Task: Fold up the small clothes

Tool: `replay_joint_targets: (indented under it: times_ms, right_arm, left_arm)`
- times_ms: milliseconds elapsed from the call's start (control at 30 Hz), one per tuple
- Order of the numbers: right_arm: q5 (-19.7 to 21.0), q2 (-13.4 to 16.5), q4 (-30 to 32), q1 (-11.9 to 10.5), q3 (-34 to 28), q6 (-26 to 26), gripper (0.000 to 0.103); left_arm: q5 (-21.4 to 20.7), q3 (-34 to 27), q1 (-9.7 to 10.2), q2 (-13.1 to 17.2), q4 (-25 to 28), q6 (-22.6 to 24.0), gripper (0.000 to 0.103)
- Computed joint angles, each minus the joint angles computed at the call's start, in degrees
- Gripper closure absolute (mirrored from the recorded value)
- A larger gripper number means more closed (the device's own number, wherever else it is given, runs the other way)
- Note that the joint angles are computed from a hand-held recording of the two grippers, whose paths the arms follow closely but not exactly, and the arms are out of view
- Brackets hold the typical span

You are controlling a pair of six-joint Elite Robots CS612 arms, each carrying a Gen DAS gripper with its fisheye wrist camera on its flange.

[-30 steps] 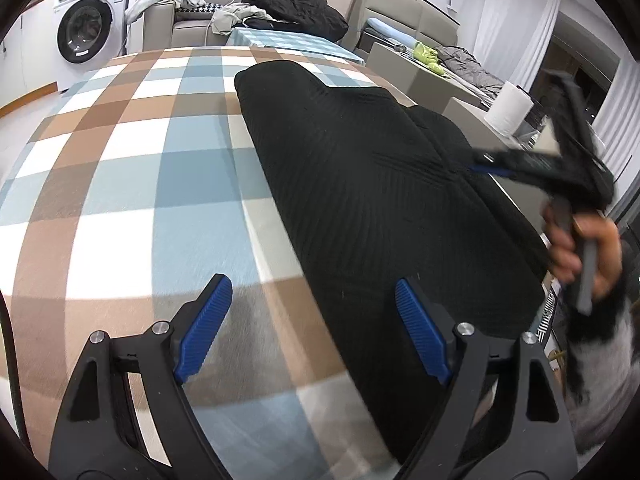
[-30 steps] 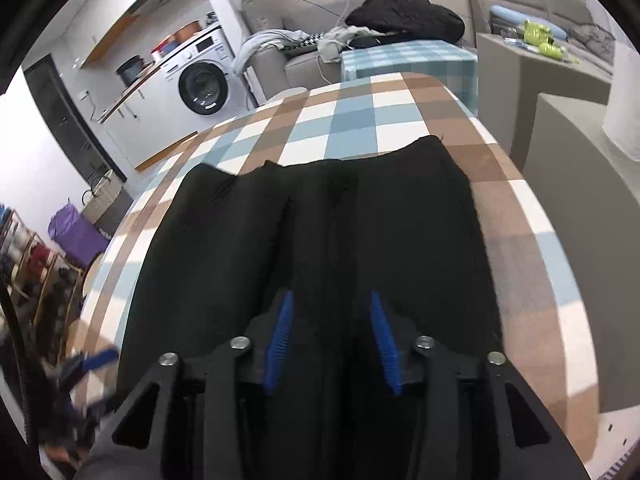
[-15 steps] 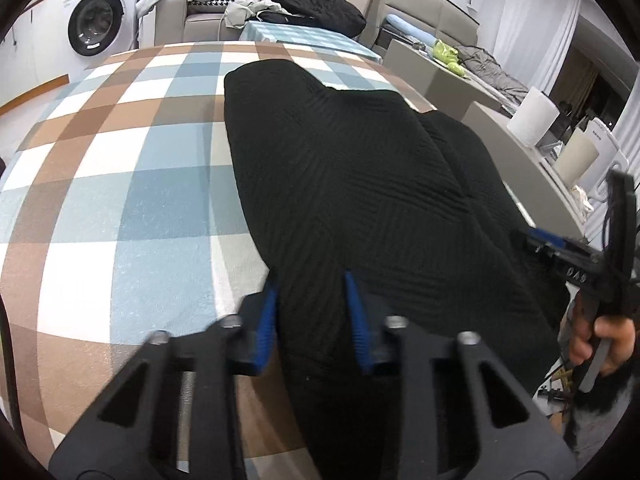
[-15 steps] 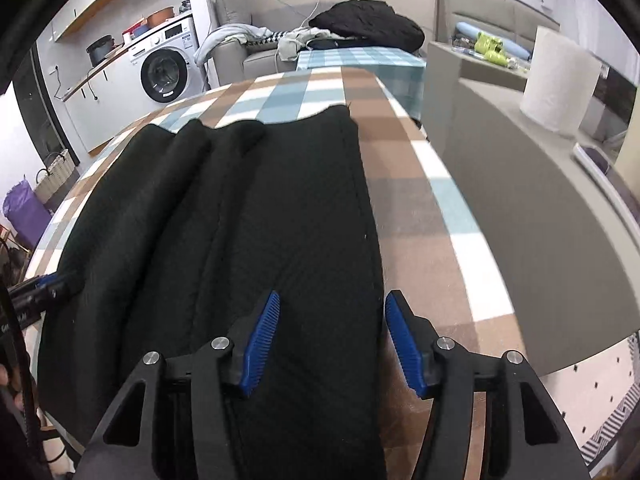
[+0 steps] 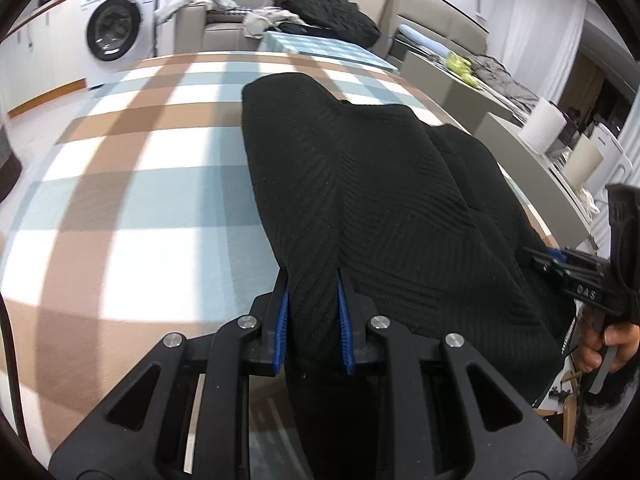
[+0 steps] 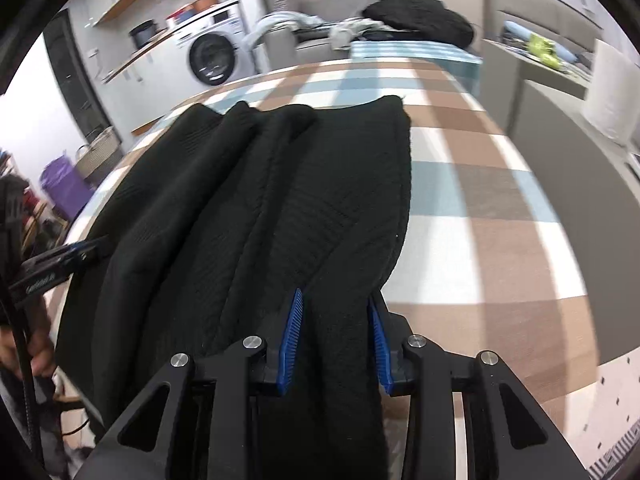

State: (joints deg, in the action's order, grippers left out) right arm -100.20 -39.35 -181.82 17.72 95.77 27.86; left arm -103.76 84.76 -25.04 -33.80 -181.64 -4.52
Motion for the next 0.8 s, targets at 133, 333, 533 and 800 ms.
replay_joint_targets:
  times_ms: [133, 333, 533, 800]
  right_arm:
    - [-0.55, 0.74, 0.62, 1.24, -1.74, -2.57, 0.068]
    - [-4.15, -0.05, -4.13, 2.08, -0.52, -0.64, 0.064]
    - [4.2, 0.55, -7.35, 1.43, -1.1, -0.66, 0.057]
    - [9.26, 5.0, -2.9, 1.09, -8.56, -1.58, 0.069]
  left_arm:
    - [0.05, 1.23, 1.26, -0.45, -0.67, -0.77, 0.084]
    - [1.98, 2.63, 1.71, -1.42, -1.42, -2.25, 0.054]
    - [0.46, 4.53, 1.9, -2.3, -5.56, -2.58, 0.029]
    - [-0.75, 5.65, 0.63, -2.95, -5.69, 0.48, 0.022]
